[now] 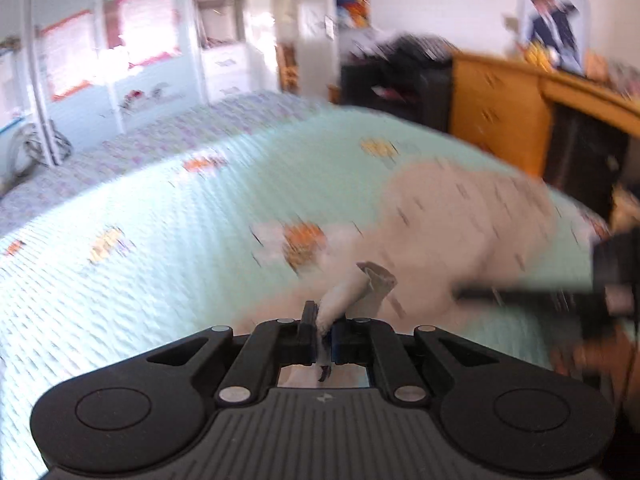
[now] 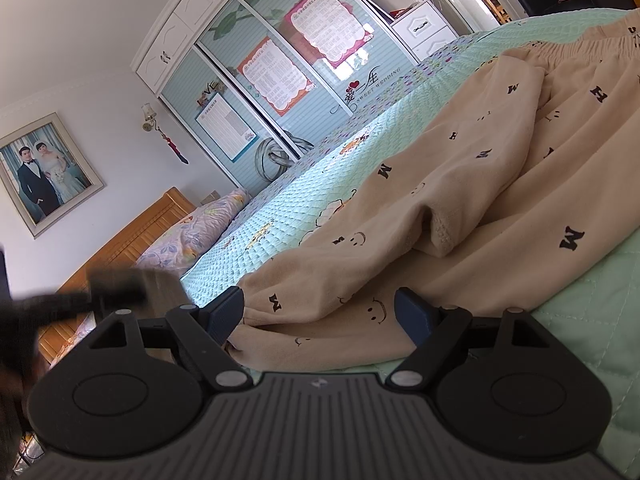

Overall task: Fold clothes
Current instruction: 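Lift the pant leg with the left gripper, stretch it out, and release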

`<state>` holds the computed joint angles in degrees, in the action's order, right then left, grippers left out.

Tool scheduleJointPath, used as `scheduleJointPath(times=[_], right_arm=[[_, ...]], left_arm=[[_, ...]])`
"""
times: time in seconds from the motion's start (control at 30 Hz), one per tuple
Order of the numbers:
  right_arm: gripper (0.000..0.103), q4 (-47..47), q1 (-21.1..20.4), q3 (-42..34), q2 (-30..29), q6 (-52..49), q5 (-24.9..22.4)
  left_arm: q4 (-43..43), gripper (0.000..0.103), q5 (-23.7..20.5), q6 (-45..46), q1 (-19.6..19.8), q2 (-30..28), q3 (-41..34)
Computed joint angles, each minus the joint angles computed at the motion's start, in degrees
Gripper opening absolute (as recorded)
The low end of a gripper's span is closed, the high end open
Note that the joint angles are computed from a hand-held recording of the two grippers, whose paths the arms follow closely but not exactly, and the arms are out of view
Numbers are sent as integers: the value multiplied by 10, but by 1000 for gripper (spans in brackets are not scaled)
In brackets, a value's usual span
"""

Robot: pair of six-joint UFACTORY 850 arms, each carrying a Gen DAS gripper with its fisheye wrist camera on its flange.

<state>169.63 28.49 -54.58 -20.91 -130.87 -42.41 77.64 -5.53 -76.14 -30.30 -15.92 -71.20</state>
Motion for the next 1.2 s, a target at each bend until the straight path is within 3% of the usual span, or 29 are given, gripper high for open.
scheduleJointPath(times=[0.17, 0.3, 0.37, 0.5, 0.67, 0.8, 0.87, 1.0, 1.2], right_arm=[[83, 1, 0, 1, 0, 0, -2], [83, 2, 1, 0, 0, 1, -2], [83, 2, 1, 0, 0, 1, -2], [83, 3, 1, 0, 0, 0, -2], [83, 5, 2, -1, 0, -2, 0], [83, 3, 2, -1, 1, 0, 0], [83, 2, 1, 0, 1, 0, 1], [83, 2, 1, -1, 1, 0, 4], [83, -5, -5, 7, 3, 3, -2]], left_arm=[[-11, 6, -54, 38, 15, -52, -120], [71, 6, -148, -20, 21, -86, -206], [127, 6, -217, -64, 22, -99, -236], [175, 6, -297, -129, 36, -94, -251], [84, 7, -336, -33, 62, -105, -250], [-46, 6, -348, 39, 86, -134, -242], [-53, 6, -330, 25, 97, -122, -201], [-45, 6, -300, -15, 103, -93, -125], [56, 6, -275, -115, 103, -52, -105]])
